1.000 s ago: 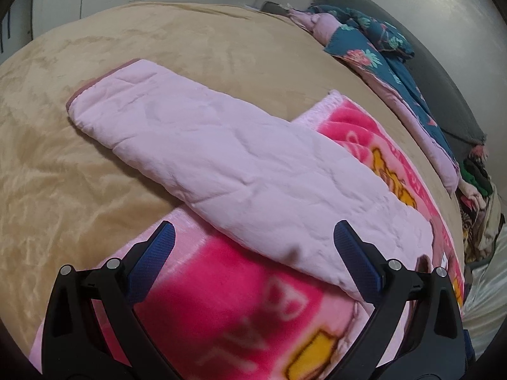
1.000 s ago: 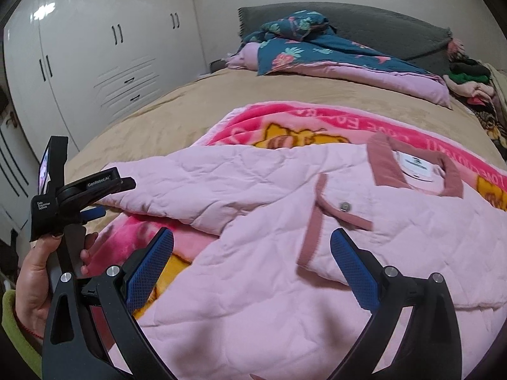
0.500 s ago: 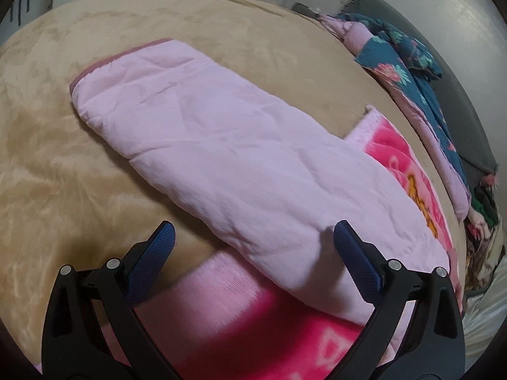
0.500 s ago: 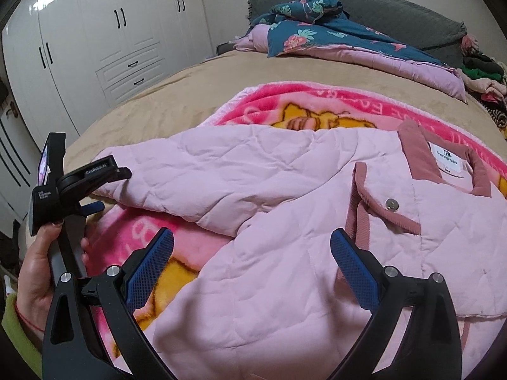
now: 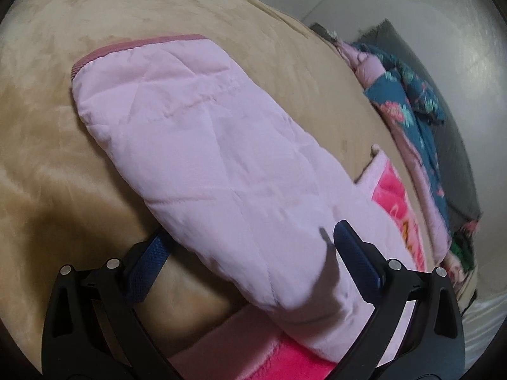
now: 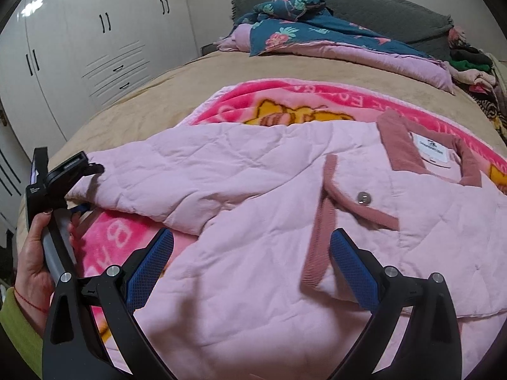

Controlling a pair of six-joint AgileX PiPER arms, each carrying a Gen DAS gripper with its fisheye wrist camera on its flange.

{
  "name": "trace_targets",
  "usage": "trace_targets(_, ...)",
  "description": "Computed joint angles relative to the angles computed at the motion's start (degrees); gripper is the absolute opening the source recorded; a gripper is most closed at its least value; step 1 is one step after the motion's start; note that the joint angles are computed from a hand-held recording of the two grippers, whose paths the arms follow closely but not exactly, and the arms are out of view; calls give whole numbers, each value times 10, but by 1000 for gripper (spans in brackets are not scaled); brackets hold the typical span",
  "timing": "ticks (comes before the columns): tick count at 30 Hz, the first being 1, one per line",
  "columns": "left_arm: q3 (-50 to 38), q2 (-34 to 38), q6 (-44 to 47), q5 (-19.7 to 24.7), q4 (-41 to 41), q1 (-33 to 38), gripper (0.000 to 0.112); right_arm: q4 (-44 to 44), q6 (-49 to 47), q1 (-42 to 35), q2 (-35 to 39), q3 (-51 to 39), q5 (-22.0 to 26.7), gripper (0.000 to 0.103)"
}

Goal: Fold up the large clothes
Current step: 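Close the left gripper on the sleeve cuff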

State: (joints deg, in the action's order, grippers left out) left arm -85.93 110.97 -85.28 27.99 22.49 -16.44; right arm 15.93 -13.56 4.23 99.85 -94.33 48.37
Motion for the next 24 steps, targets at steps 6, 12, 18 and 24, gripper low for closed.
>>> trace_targets(6,59,-24,-25,-89,12,16,62,12,-7,-22,-15,16,-8,99)
trace_targets(12,41,-45,-95,-39,115,-9,23,22,-18,-41,-39,41,-13,99)
trace_targets(18,0,-68,-85,20,142,-37,20,36,-27,-73,-70,70,-16,99)
trace_targets(24,-51,-69,-80,78,158,-71,20,55,-47,-105,-99,90,-13,99)
